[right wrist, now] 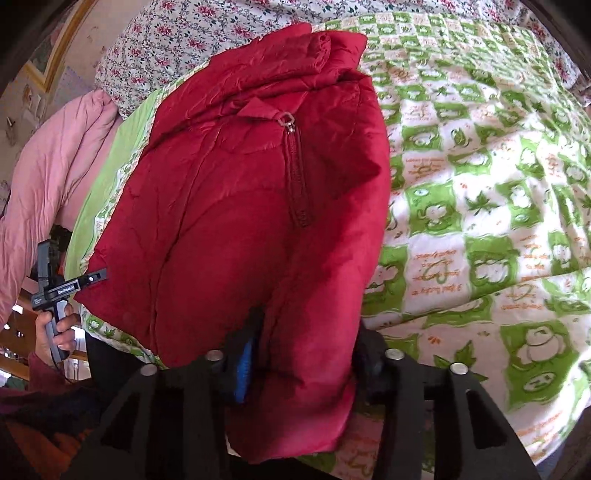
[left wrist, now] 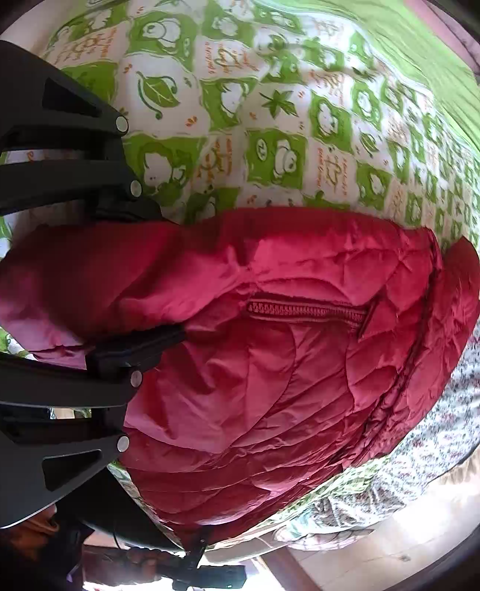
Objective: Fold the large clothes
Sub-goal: 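Lift the hem with both grippers and fold it toward the collar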
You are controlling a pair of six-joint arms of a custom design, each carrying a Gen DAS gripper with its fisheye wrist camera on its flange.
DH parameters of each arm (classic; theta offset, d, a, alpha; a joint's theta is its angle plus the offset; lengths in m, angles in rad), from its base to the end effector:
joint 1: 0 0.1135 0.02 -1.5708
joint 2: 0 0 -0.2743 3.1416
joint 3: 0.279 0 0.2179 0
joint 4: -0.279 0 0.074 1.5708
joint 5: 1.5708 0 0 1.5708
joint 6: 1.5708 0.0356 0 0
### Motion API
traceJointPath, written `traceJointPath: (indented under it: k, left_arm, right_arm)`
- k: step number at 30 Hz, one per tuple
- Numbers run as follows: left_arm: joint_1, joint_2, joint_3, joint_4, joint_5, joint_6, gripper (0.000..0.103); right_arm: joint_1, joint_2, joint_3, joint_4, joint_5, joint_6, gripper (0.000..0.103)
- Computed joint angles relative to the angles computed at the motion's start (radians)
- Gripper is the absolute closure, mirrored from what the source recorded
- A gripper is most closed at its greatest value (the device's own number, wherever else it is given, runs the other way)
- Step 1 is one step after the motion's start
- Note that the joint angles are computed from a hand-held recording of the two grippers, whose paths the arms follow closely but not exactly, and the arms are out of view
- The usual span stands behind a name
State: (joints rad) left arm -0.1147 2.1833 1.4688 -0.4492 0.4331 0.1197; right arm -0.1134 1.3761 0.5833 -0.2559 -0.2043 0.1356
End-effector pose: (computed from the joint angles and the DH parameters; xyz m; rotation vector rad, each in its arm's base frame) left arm 0.4129 -0.0626 0.1484 0.4337 2.6441 -0.5875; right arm 0.2104 -0.0167 0.1812 0.2531 2.5978 0.2752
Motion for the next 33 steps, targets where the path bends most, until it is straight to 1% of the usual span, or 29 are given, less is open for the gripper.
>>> traceJointPath:
  k: [2,3,4,5,6,8,9,10,12,16,21,25,30,33]
  left_arm:
    - [-0.006,0.000,0.001,-0.002,0.000,0.011,0.060]
    - [-0.010,-0.006,-0.008,0.003,0.007,0.024,0.071]
    - [-0.013,-0.019,-0.024,0.013,0.019,0.036,0.076]
    - [-0.016,-0.033,-0.044,0.032,0.024,0.040,0.080]
    - [-0.021,-0.050,-0.066,0.054,0.021,0.045,0.082]
    - [-0.026,-0.077,-0.098,0.083,0.017,0.045,0.085]
    - [-0.023,-0.090,-0.111,0.097,0.028,0.040,0.085]
    - [-0.017,-0.101,-0.123,0.107,0.041,0.036,0.086]
    - [-0.002,-0.133,-0.155,0.135,0.072,0.026,0.087]
    - [0.023,-0.188,-0.205,0.185,0.133,0.010,0.088]
    - [0.036,-0.214,-0.164,0.203,0.196,-0.032,0.088]
    - [0.040,-0.239,-0.119,0.225,0.229,-0.074,0.088]
    - [0.048,-0.210,0.013,0.238,0.254,-0.167,0.088]
    - [0.048,-0.157,0.138,0.208,0.265,-0.224,0.088]
  right_arm:
    - [-0.014,0.002,-0.015,0.019,-0.021,0.003,0.054]
    - [-0.016,-0.002,-0.019,0.022,-0.025,0.004,0.058]
    - [-0.019,-0.012,-0.025,0.026,-0.031,0.002,0.060]
    - [-0.022,-0.025,-0.034,0.031,-0.043,0.001,0.066]
    - [-0.026,-0.040,-0.042,0.036,-0.059,0.001,0.070]
    - [-0.041,-0.065,-0.060,0.051,-0.097,-0.004,0.074]
    - [-0.063,-0.080,-0.074,0.064,-0.139,-0.012,0.076]
    - [-0.079,-0.085,-0.080,0.072,-0.165,-0.016,0.077]
    - [-0.135,-0.100,-0.096,0.087,-0.250,-0.027,0.079]
    - [-0.212,-0.118,-0.114,0.103,-0.370,-0.032,0.081]
    - [-0.272,-0.102,-0.087,0.111,-0.488,-0.024,0.082]
    - [-0.254,-0.137,-0.030,0.123,-0.524,0.029,0.082]
    - [-0.247,-0.126,0.065,0.170,-0.551,0.092,0.083]
    - [-0.238,-0.087,0.124,0.228,-0.547,0.142,0.083]
